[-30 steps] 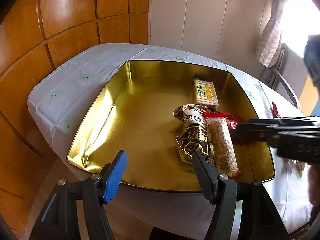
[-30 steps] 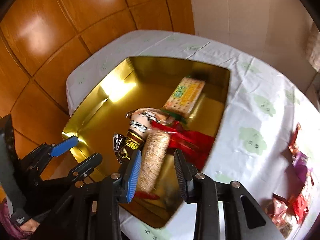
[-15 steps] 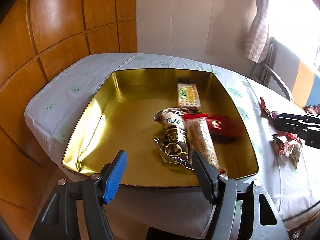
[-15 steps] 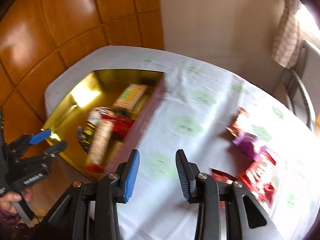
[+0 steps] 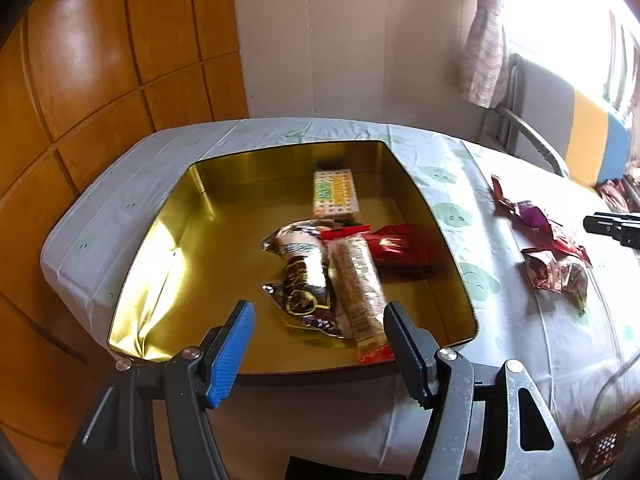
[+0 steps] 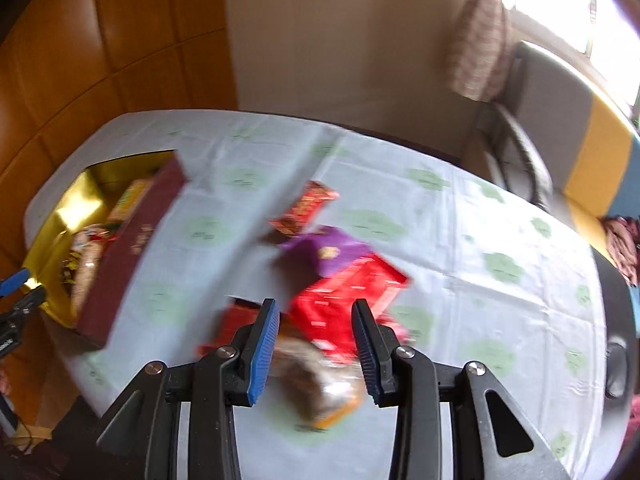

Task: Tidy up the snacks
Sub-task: 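Carry the cereal bar into the gold box and release it, then reach the left tool to the dark red snack pack and grasp it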

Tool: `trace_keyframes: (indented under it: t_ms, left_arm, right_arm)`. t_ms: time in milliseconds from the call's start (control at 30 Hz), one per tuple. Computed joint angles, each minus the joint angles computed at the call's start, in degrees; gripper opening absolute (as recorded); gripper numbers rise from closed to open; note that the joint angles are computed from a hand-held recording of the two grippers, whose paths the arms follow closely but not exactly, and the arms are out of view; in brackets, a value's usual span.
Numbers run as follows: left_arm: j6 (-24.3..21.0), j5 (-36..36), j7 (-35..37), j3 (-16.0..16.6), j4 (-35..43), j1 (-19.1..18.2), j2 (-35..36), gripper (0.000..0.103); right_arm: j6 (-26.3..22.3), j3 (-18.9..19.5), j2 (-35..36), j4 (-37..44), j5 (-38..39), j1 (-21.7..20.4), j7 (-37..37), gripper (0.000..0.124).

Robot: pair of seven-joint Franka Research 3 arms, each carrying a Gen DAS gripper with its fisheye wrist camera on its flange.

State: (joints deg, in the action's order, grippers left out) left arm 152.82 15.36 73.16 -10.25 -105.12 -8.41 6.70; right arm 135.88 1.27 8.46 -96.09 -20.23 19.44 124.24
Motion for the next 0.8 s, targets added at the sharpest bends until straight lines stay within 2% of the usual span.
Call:
trace_keyframes:
  t_ms: [267, 333, 400, 567, 633, 733, 800]
  left_arm:
    - [-0.52, -1.51, 5.9, -1.7, 2.19, -1.26, 1.09, 0.068]
    - [-0.75, -3.87, 9.4, -2.56, 3.26, -1.43, 1.68, 0.068]
    - [-1.41, -7.02, 13.5, -3.66, 5.0, -1.71, 2.69, 0.068]
    - [-4.67, -8.87, 21.2, -5.44, 10.81, -3.95, 6.95, 0.068]
    - [-8.17, -9.64, 24.23, -6.22, 14.74, -4.98, 9.75, 0.068]
    - [-18.13, -16.51, 26.06, -8.13, 24.99, -5.43, 16.23, 0.068]
    - [-19.99, -15.86, 24.01, -7.21, 28.77, -7.33, 18.83, 0.068]
  right_arm:
    - [-0.05, -1.76, -4.51, -7.32, -3.16, -4.13, 5.16, 0.039]
    - [1.9, -1.98, -5.92, -10.28, -0.66, -5.82, 6.93, 0.039]
    - [1.07, -1.84, -6.04, -10.75, 2.65, -7.09, 7.87, 0.039]
    - [3.71, -1.16, -6.59, -11.72, 7.44, -8.46, 6.66, 0.039]
    - [3.94, -0.86, -6.57, -11.56, 7.82, -8.46, 6.15, 0.039]
    - [4.63, -0.64, -6.58, -11.47, 8.8, -8.5, 4.94, 0.039]
    - [4.8, -0.61, -6.4, -11.24, 9.27, -8.51, 4.26, 0.039]
